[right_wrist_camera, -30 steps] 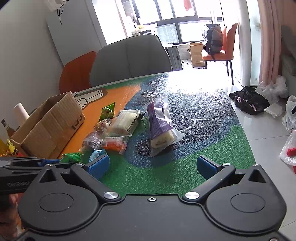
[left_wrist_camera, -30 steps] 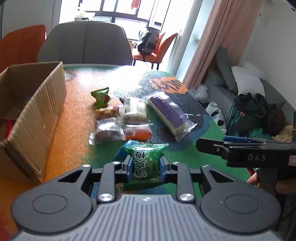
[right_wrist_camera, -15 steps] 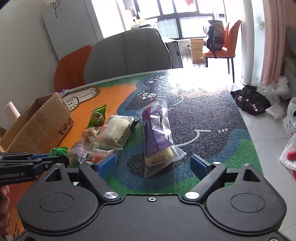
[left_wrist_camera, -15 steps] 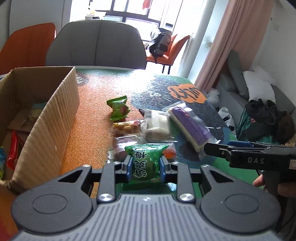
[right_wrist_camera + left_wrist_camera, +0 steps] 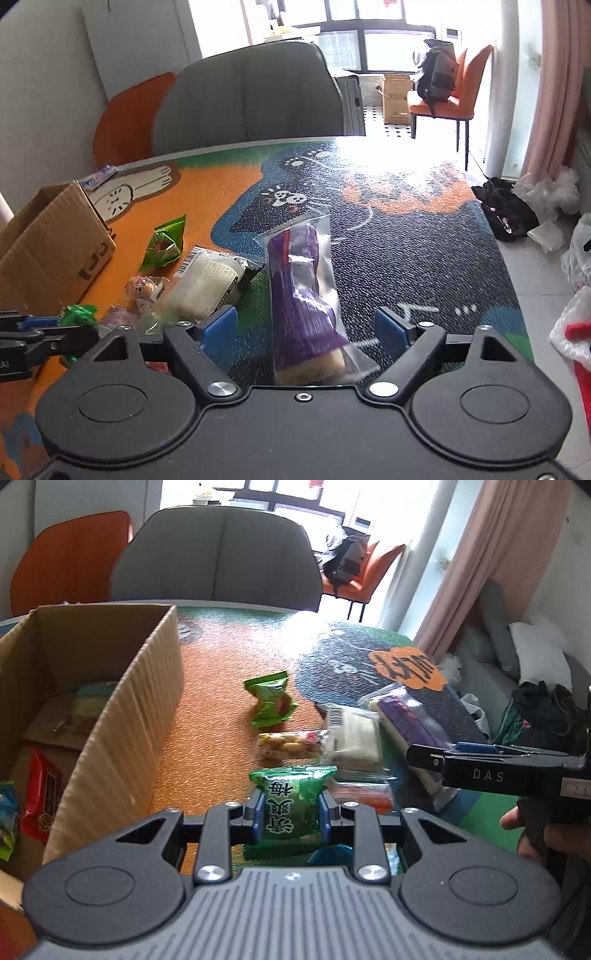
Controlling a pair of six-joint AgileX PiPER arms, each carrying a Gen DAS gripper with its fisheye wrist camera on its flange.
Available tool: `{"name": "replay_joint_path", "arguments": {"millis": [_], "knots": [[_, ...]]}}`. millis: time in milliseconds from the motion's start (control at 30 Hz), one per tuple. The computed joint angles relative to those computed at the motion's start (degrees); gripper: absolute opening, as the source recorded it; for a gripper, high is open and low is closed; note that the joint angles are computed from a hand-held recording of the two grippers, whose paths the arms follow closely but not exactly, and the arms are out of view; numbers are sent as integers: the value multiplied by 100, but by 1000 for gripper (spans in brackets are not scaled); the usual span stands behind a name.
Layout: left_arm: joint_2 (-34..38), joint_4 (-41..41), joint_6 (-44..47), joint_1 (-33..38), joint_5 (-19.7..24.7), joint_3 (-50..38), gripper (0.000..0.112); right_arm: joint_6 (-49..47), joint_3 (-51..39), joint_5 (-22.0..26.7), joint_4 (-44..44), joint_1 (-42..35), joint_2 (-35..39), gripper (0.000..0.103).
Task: Organize snacks
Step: 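Grasp the purple-wrapped bread pack with the right tool while the left holds the green bag, then carry the green bag and purple pack over the cardboard box with both tools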
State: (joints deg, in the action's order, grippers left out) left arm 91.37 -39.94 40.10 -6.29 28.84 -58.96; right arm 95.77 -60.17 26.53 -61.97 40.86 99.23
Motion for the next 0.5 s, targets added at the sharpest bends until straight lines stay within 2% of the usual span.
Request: {"name": "replay_joint_path", "arguments": {"millis": [100,133,167,200,233,267,400,500], "knots": [[28,216,-310,15,-50,-37,28,-429,-154,-117,209,-97,234,81],[33,260,-380,15,-58,-46,28,-455,-168,-90,151,-83,271,77],[34,303,-449,8,-66,-54,28,-542,-195,33,145,-29,291,68],[33,336,-506,-5,-85,-55,28,-702,-260,234,213,42,311,49],[29,370,-559,-11,-88,-57,28,-842,-278,367,272,82,294,43],[31,389,-617,-16,-78,-66,28,-982,-223,304,404,47,207,36],[20,344,-632,-42,-60,-80,28,-1236,46,103,832,-23,-136,30],[-39,161,-410,-36,-11,-53,28,-862,342,76,750,77,-400,29]]}}
